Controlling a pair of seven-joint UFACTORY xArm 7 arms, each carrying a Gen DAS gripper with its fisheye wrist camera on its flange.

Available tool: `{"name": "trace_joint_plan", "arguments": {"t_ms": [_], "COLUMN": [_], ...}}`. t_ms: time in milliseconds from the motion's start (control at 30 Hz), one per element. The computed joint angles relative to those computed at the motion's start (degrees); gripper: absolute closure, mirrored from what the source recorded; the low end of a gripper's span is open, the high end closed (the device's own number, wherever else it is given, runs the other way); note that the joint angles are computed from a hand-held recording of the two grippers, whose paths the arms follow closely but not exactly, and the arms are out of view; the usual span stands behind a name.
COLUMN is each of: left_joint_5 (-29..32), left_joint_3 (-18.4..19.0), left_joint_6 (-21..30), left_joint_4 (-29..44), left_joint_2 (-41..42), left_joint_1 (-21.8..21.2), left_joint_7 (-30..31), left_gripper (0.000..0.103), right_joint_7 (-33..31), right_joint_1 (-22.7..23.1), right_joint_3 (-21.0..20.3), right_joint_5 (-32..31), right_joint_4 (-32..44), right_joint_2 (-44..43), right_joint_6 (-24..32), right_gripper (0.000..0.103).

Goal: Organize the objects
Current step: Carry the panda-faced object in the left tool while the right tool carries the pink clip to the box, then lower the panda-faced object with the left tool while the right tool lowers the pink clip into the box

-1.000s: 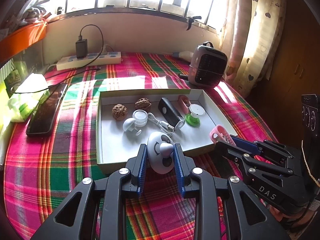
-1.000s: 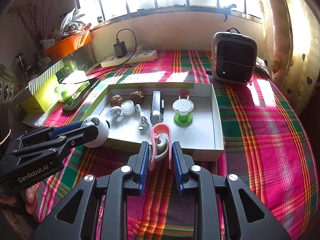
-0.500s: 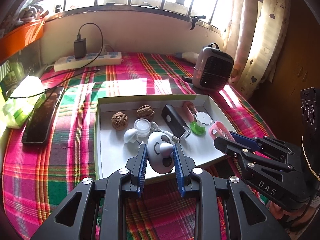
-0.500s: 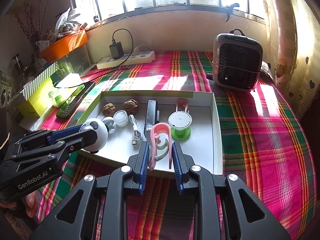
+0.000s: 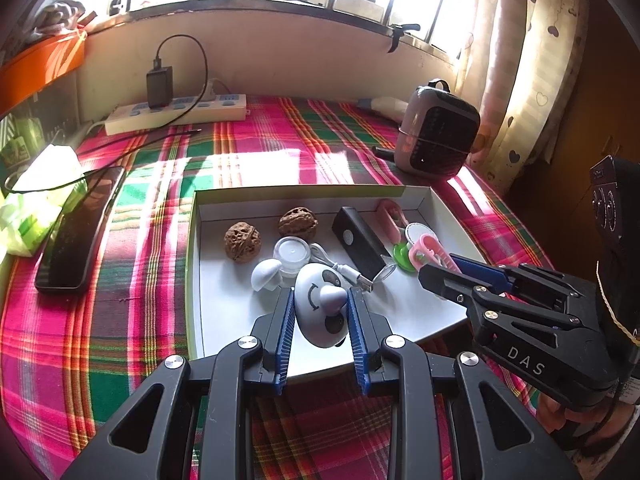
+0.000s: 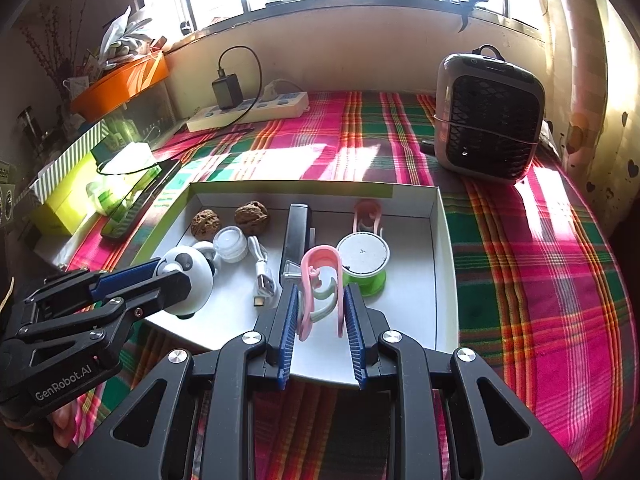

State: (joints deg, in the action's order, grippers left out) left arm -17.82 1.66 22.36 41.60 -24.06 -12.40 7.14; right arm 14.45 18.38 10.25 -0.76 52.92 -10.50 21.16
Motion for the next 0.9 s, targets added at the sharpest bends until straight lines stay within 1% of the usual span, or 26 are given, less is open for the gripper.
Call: {"name": "trace_joint_plan", "arguments": {"t_ms": [67,167,300,667,900], "left_joint_5": [0.01,0.09,-0.11,0.03,-0.08], "left_joint_3": [0.03,-0.01,0.06,-0.17,-0.38], "left_joint_6": [-0.03,0.02,-0.14,-0.10,0.24], "left_joint_4": [0.08,0.15,0.33,0.91,1.67], "left_joint_2": [0.24,0.38,0.98,2.39,3.45], "left_joint_1": [-0.01,0.06,-0.04,0.31,0.60], "left_joint_7": [-0.05,-0.16,0.02,-0.09,-0.06], "left_gripper": [0.079,0.079,0.079,0.079,0.079], "right_joint_7": [-1.38,-1.43,-2.89,-2.89,-2.87], "right_joint_1": [0.46,0.18,0.42,-0.19,-0.28], "right_joint_3": [-0.46,-0.39,-0.89,-0.88,-0.94], "right_joint_5": [1.23,0.87,2.65,1.99,2.00], "right_joint_4": [0.61,1.33,2.17,4.26,4.79], "right_joint_2": [0.71,1.58,2.75,5.44,6.16], "right_joint_6": [0.35,0.66,1.31,2.42,2.20], "right_gripper": [0.078,0.078,0.078,0.078,0.078]}}
